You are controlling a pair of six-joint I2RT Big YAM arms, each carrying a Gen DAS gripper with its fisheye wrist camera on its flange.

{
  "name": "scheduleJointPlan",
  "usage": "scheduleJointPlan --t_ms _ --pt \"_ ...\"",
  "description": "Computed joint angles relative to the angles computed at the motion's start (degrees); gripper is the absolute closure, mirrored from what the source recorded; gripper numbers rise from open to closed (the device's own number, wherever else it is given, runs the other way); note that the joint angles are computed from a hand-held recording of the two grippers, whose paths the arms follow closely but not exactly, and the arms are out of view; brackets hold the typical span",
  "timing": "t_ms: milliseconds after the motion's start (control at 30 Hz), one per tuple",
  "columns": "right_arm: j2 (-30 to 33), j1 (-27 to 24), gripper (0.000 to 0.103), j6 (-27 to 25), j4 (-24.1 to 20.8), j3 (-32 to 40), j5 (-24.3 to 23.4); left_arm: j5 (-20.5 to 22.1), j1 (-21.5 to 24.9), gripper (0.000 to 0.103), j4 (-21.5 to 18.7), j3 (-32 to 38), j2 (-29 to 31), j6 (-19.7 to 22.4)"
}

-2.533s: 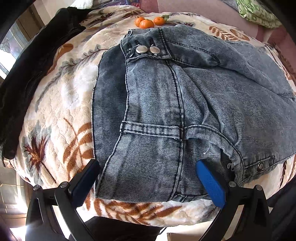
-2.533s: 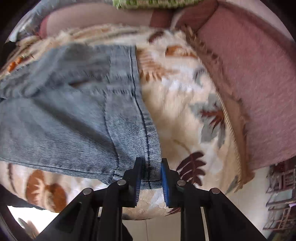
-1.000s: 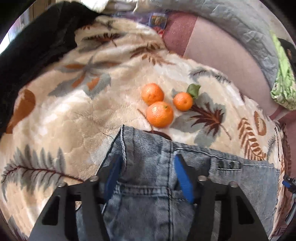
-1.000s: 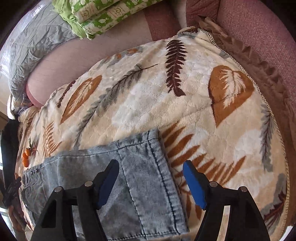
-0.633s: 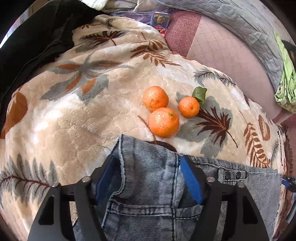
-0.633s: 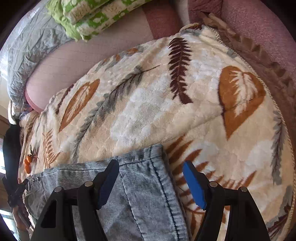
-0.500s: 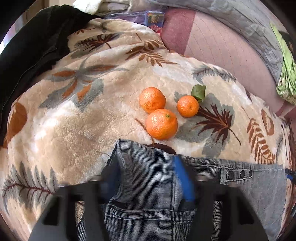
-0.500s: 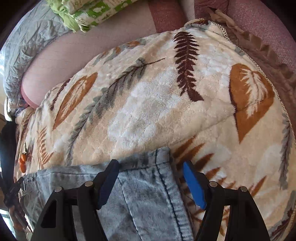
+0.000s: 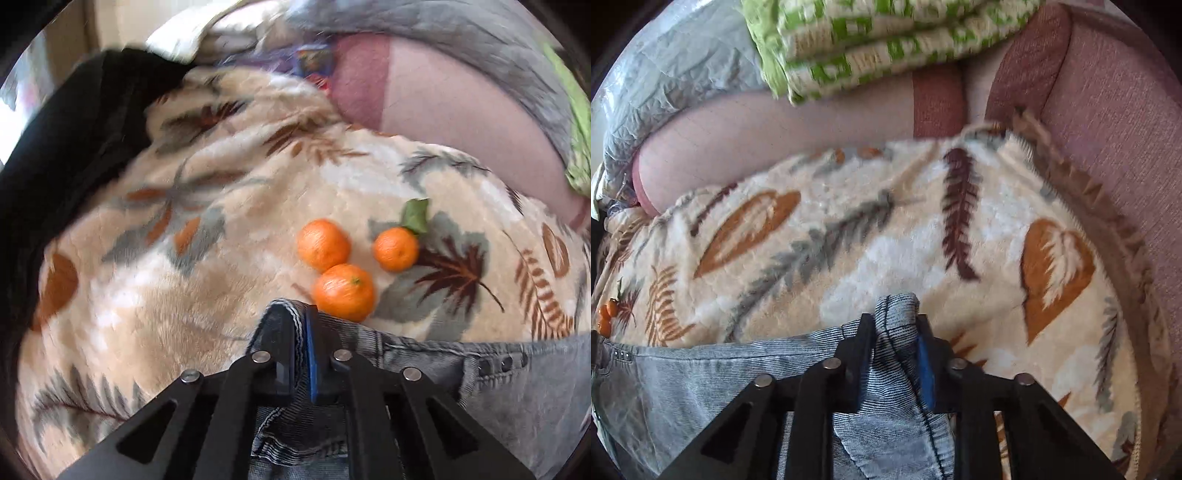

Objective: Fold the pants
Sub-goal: 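Close left gripper on the waistband edge while right gripper holds the hem, then lift the jeans with both grippers and fold one leg over the other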

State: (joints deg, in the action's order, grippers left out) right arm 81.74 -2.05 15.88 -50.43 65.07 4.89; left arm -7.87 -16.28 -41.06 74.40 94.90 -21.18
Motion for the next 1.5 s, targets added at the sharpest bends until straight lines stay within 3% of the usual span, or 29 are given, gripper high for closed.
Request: scheduleJointPlan --t_ms 33,67,100,133,200,333,433,500,600,767,833,900,967,1000,1033,1100,1233,1300,1433,1467,1500 --pt "0.64 -0.06 0.04 0.13 -1.63 0.05 0.23 1.36 0.72 0.083 -1.34 0.5 0.65 -1.77" --pt "-0.06 -0.28 0.038 0.19 -1.69 -0.79 0.24 2.47 1.17 0.082 0.06 -0.57 -0.31 -2.45" --pt "-1.72 -0.8 0.037 0.26 -0.66 -2.22 -0.62 2.04 1.15 0.067 0.0 -1.08 -1.24 -2.23" --pt "-3.37 -1.61 0.034 0.64 -0.06 -3.38 -1.88 0.67 0.84 0.043 -0.64 -1.41 -2.06 -1.56" --pt "-7.09 -4.08 0.026 2.11 0.32 -5.82 -5.71 -1.49 0.23 0.036 0.82 -3.93 -5.4 0.24" --pt "-11.02 -7.97 0.024 2.19 -3.91 -9.27 -14.8 0.86 -0.45 0.036 3.63 -10.92 -13.4 2.46" --pt "-11.29 -5.78 0.024 -0.9 -6.63 -11.21 -10.49 0.94 -2.42 0.036 2.9 -13.89 -15.39 4.58" --pt "-10.37 -5.85 0.028 1.18 -5.43 -12.36 -11.13 -2.08 -4.16 0.036 2.23 -14.69 -14.45 5.94" --pt "-10.98 -3.94 0.08 1.0 -5.98 -11.89 -7.74 -4.93 -5.3 0.036 2.28 -15.35 -14.31 5.42" --pt "-18.32 -1.03 0.085 -1.34 -10.17 -11.4 0.25 -4.67 -5.43 0.035 1.58 -15.63 -15.35 4.88" --pt "-16.33 -0.81 0.084 -3.6 -12.98 -12.58 2.05 -5.38 -5.54 0.032 1.2 -15.53 -14.87 5.05" --pt "-15.13 -2.38 0.08 -5.41 -12.74 -14.93 -0.44 -4.44 -5.1 0.031 0.91 -15.24 -14.8 5.03" --pt "-17.48 -4.0 0.06 -3.07 -11.94 -14.78 -1.37 -3.07 -4.03 0.031 1.61 -15.43 -15.94 4.2" --pt "-18.97 -5.53 0.036 -2.16 -11.0 -14.54 -3.64 -2.33 -3.2 0.031 2.52 -15.46 -16.6 3.67" --pt "-20.02 -6.3 0.024 -1.31 -9.73 -13.97 -3.86 -1.48 -2.41 0.031 3.26 -15.22 -16.83 3.07" --pt "-19.6 -6.53 0.024 -1.13 -8.05 -11.82 -2.17 1.3 -0.79 0.031 4.21 -13.77 -16.04 1.5" --pt "-12.69 -7.77 0.024 1.38 -3.26 -6.45 -8.38 9.43 1.35 0.031 4.2 -8.64 -10.49 -0.84" --pt "-9.31 -7.37 0.024 3.88 -2.15 -5.03 -9.52 10.73 1.77 0.031 2.52 -5.37 -6.68 -2.15" --pt "-4.41 -6.47 0.024 5.02 -1.28 -2.67 -8.96 9.35 2.45 0.033 1.32 -2.01 -2.09 -3.16" --pt "-4.26 -6.2 0.024 5.1 -1.21 -2.77 -8.9 9.48 2.66 0.036 0.9 -1.58 -1.4 -3.08" --pt "-3.54 -6.2 0.024 4.9 -1.0 -2.69 -8.97 9.69 2.78 0.047 0.21 -1.04 -0.6 -3.06"
